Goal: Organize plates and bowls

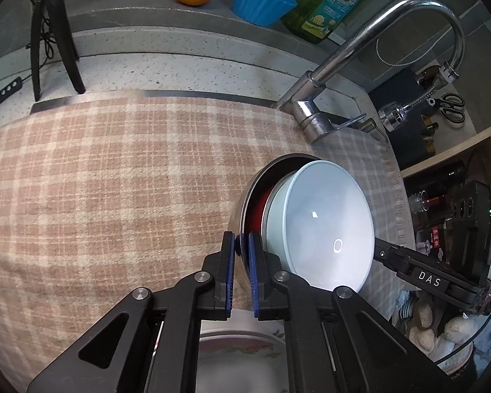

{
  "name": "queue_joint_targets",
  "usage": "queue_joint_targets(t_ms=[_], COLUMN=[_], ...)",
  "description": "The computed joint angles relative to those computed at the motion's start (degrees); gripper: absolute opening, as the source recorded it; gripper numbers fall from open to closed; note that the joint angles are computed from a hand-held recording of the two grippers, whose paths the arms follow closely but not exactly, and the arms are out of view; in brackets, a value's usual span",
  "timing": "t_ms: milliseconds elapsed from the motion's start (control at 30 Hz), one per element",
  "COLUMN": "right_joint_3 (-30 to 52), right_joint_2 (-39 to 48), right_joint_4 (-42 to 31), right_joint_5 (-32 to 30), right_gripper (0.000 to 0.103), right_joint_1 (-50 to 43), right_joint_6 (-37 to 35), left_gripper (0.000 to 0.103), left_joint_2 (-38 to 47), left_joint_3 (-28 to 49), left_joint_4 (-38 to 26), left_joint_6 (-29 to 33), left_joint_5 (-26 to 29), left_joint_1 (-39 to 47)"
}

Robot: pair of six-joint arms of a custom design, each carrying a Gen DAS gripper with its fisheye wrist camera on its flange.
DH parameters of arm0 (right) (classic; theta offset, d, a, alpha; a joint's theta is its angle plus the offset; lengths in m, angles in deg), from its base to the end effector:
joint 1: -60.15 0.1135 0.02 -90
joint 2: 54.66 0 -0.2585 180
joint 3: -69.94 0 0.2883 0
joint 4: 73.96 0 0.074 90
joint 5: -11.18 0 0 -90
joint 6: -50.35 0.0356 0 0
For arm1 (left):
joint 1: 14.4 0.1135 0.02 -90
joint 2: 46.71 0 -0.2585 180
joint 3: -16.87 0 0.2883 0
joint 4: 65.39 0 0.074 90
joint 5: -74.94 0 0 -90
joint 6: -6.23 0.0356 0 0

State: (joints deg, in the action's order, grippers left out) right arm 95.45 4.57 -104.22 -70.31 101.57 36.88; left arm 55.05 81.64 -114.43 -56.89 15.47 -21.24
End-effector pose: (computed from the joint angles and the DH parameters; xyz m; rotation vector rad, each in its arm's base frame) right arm 0.1351 0.1121 0.0774 0.8743 2.6069 0.4389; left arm 0.3058 -0.0549 0.0887 0.8632 2.7540 -0.7582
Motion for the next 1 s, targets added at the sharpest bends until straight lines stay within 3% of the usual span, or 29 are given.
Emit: queue_joint_targets(t_ms=[567,1000], right_joint_3=[3.8,9.0], right_joint_2=[-7.7,-6.0], right_joint_4=[-12.6,-18.1], right_joint_5=[5.0,10.3], right_gripper=[0.010,0.010], right_joint_1=[5.8,15.0], right_joint_6=[5.5,14.3], left_gripper=[0.007,0.007], left_joint_2=[-5.8,-10.8], left_joint_3=[-0.7,-1.1], left_joint_4=[-4.5,-10.5], left_joint_6=[3.4,9.1], left_joint_5=[2.3,4.1], left_joint_1=[1.9,6.2])
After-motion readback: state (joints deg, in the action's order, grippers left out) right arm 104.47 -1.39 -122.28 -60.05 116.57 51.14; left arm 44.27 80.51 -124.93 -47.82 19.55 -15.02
